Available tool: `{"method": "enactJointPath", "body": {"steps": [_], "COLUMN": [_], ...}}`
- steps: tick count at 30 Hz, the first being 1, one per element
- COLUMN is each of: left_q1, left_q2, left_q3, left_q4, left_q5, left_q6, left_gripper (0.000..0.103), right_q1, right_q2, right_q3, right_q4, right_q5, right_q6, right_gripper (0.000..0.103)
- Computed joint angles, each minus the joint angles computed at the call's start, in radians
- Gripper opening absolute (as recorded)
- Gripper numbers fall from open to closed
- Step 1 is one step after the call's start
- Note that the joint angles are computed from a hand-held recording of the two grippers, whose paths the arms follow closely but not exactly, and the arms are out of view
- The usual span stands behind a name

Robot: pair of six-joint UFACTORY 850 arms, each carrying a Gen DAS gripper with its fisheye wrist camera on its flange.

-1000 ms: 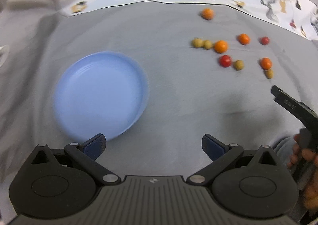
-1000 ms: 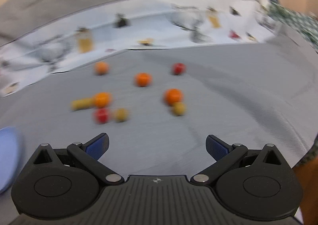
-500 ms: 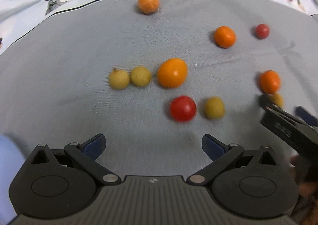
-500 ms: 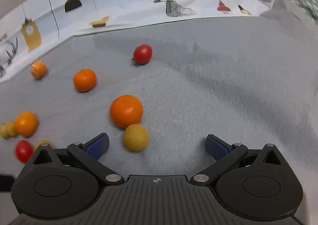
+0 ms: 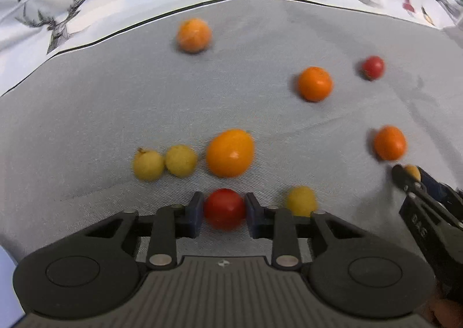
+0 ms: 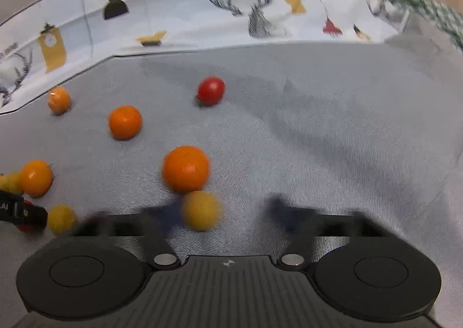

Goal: Organize fruits
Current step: 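Grasp a red tomato with the left tool while the right tool grasps a yellow fruit, then carry the red tomato and yellow fruit in both tools over the blue plate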

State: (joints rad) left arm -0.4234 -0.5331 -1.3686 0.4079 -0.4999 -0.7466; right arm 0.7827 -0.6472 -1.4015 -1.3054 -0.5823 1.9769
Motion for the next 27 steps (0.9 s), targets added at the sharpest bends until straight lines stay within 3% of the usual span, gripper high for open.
{"method": "enactJointPath", "body": {"steps": [4,7,10,16,22,27], "left_q1": [-0.008,-0.006,-0.016,-0.031,-0.037,-0.05], "left_q2": [0.046,0.105,0.177,0.358,0.607,0.83], "left_q3": [0.042,0.086,0.133,0.255,0.418,0.558], "left_q4": [-0.022,-0.067,-0.075,0.0,0.049,0.082], "left_q5": [0.01,0.0,-0.048,-0.15,-0.261,-0.37], "left_q6": [0.013,0.015,-0.02,-0.129,-0.215,-0.294], "left_gripper": [0.033,0.033,0.033,0.033,0.033,0.033], "right_q1": [-0.002,-0.001,-0.003,0.015,0.105,0.221], "right_q2": [0.013,0.034,0.057,0.141,0.322,0.423], "right_q3": [0.015,0.048,0.081,0.154,0.276,0.308], "right_q4": [-0.023,-0.124,-0.204,-0.289,-0.434,-0.479], "right_q5": [0.005,-0.033,-0.056,-0.019,0.126,0.239], "right_q6": [0.047,0.203,0.325,0.432,0.603,0.614], "right_gripper": [0.026,0.026,0.026,0.026,0.026,0.026]}}
